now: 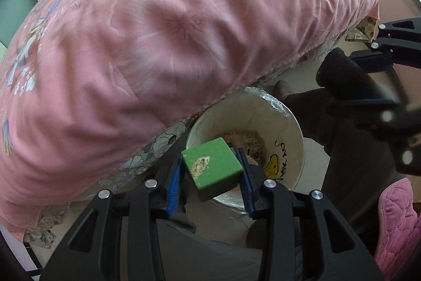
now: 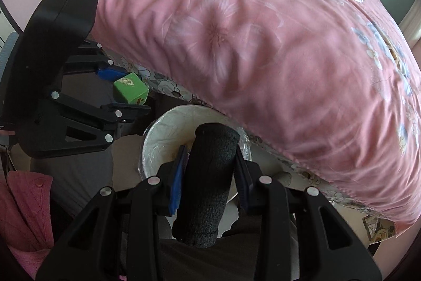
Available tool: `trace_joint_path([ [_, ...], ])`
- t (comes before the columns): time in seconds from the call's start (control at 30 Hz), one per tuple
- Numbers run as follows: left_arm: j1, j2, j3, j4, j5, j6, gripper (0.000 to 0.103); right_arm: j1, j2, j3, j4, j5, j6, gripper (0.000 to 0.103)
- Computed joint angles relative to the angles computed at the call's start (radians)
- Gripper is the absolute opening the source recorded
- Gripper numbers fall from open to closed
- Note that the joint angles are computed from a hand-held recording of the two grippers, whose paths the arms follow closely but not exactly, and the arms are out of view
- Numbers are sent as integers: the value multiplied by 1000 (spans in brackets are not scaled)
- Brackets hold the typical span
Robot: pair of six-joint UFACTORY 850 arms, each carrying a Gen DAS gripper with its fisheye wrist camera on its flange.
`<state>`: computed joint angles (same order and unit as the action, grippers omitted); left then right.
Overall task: Collect trash
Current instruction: 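Carry the green block and black roller with both tools over the trash bin, then open both tools to drop the green block and black roller into the bin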
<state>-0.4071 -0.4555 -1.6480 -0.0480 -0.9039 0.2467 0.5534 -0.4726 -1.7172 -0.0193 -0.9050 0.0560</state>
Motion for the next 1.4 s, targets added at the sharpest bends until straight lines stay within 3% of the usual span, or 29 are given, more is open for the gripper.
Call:
trace_joint_path([
  [0.7,33,-215,-15,-187,-108,-72,40,-51,-186,41,311,-74,-54,36],
  [1.4,37,-406,-148,-213,-196,-131,41,-81,-334,12,405,-103,3,36],
])
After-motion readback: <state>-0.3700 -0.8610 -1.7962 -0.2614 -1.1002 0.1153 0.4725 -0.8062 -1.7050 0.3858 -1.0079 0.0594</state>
